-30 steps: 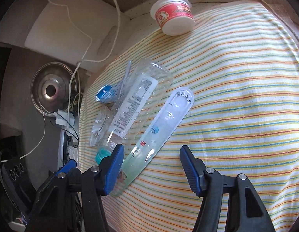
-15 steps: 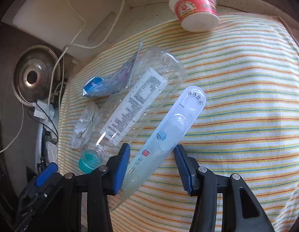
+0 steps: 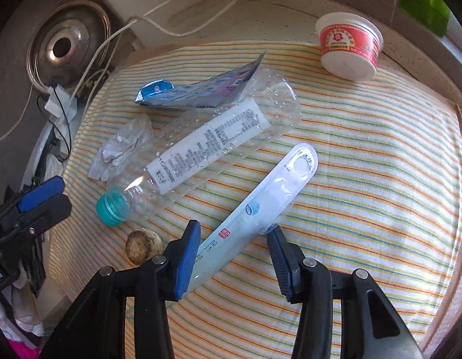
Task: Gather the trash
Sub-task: 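Grasp the clear plastic bottle with the left tool while the right tool grasps the clear plastic stick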
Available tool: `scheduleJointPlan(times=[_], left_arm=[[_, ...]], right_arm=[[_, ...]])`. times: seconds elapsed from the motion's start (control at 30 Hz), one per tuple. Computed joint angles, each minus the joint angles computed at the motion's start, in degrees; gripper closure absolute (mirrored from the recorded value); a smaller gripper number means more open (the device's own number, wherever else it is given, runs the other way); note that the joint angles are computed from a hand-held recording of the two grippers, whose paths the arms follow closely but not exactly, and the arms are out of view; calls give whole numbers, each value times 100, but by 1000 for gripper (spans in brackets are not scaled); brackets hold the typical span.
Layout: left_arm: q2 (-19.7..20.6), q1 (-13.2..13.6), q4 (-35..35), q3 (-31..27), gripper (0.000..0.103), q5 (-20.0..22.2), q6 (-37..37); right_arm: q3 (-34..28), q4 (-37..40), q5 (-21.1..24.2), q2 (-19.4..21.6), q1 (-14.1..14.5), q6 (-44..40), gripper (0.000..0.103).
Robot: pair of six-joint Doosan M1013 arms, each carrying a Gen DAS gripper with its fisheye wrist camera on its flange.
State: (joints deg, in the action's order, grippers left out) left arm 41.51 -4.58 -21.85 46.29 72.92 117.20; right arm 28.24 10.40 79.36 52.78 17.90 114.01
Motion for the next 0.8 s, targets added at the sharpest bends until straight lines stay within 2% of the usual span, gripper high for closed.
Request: scheduleJointPlan(times=[0.1,0.17,0.37,0.47,0.6,0.8], left_arm=[[234,-158,244,-400,48,368,182],[340,-282,570,-576,48,450,270],[731,-475,977,-1220,48,1078,489],[923,-523,1033,-1562,48,1337,496],[1296,-570,1033,-2214,40,1938,420],[1375,-652,1147,-2261,37,1977,524]], right_arm=[[591,511,-509,-267,-124,364,58],[993,838,-894,-450,-203,603,58],[1643,1582,-1478,-722,-359,866,65],[1856,1866,-1679,-815,-397,898,65],[2014,1978,-1811,-900,-407,999,65],[2247,1913,-1953,-1063,-421,1087,59]])
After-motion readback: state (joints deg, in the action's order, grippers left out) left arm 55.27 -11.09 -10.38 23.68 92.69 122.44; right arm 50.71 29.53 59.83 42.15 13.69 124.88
